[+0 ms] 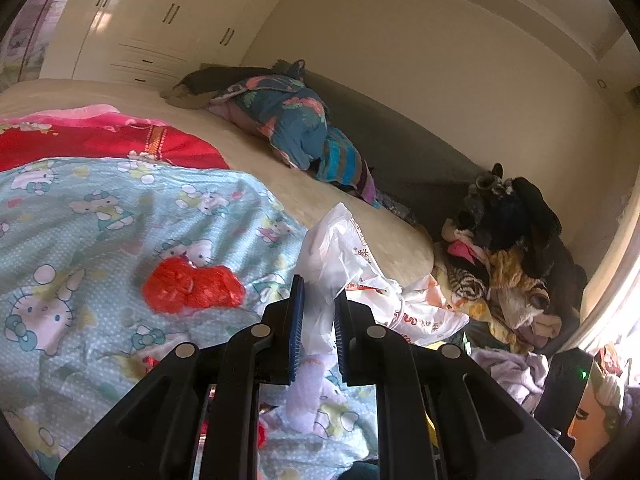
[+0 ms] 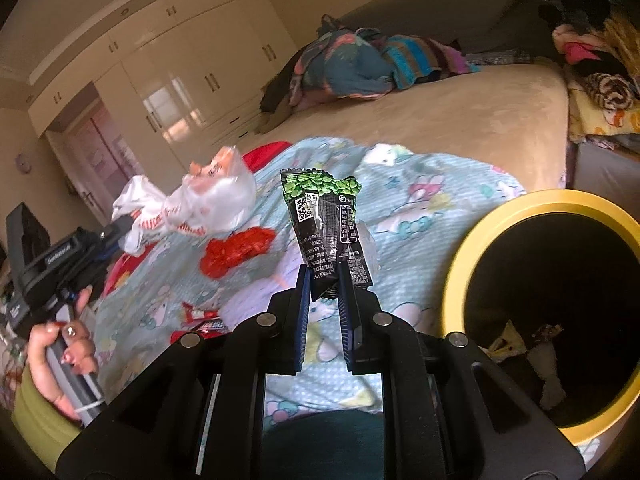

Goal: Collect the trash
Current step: 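Carry the black wrapper and white bag over the yellow-rimmed bin and release both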

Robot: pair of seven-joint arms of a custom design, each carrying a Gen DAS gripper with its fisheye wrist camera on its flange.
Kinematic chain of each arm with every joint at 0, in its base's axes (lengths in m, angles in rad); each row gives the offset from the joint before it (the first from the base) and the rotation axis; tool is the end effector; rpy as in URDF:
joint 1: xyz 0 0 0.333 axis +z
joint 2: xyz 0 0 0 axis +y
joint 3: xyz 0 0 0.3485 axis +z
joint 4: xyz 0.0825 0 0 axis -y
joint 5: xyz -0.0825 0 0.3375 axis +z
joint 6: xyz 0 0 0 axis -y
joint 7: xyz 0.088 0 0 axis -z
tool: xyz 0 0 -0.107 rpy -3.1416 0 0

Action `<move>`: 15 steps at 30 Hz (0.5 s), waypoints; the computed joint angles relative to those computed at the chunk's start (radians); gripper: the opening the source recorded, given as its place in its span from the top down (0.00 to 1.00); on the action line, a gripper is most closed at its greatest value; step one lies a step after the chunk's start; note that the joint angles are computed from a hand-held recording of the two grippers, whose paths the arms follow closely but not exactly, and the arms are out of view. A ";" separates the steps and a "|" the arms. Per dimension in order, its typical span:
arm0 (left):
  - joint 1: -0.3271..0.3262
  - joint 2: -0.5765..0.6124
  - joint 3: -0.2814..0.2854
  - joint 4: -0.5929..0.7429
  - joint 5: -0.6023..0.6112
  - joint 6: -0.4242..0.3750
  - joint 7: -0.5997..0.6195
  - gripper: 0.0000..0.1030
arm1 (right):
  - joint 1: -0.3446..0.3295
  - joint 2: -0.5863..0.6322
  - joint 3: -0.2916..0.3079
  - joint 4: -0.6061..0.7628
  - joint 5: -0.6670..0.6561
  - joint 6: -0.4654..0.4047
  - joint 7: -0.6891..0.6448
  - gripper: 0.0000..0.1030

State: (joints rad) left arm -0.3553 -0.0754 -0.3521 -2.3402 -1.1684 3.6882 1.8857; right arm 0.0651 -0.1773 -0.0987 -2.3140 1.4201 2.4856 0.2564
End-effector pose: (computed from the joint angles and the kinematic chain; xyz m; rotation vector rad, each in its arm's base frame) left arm 0.4070 -0.1963 0.5455 -1.8871 1.2724 -1.3765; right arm 0.4658 -0.0224 0.5051 -1.6250 1.3144 -0.1745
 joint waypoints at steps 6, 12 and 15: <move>-0.019 0.026 -0.007 0.033 -0.017 -0.014 0.048 0.87 | -0.023 0.010 -0.017 0.010 0.027 0.004 -0.002 0.91; -0.052 0.056 -0.001 0.074 -0.046 -0.030 0.109 0.87 | -0.048 0.016 -0.027 0.016 0.052 0.003 -0.003 0.91; -0.072 0.073 0.002 0.098 -0.064 -0.041 0.147 0.87 | -0.060 0.020 -0.031 0.020 0.064 0.004 -0.002 0.91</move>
State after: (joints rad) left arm -0.4268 -0.0021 -0.3496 -2.2419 -1.2327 3.6473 2.0328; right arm 0.0048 -0.1576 -0.1298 -2.2942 1.4841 2.4893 0.2547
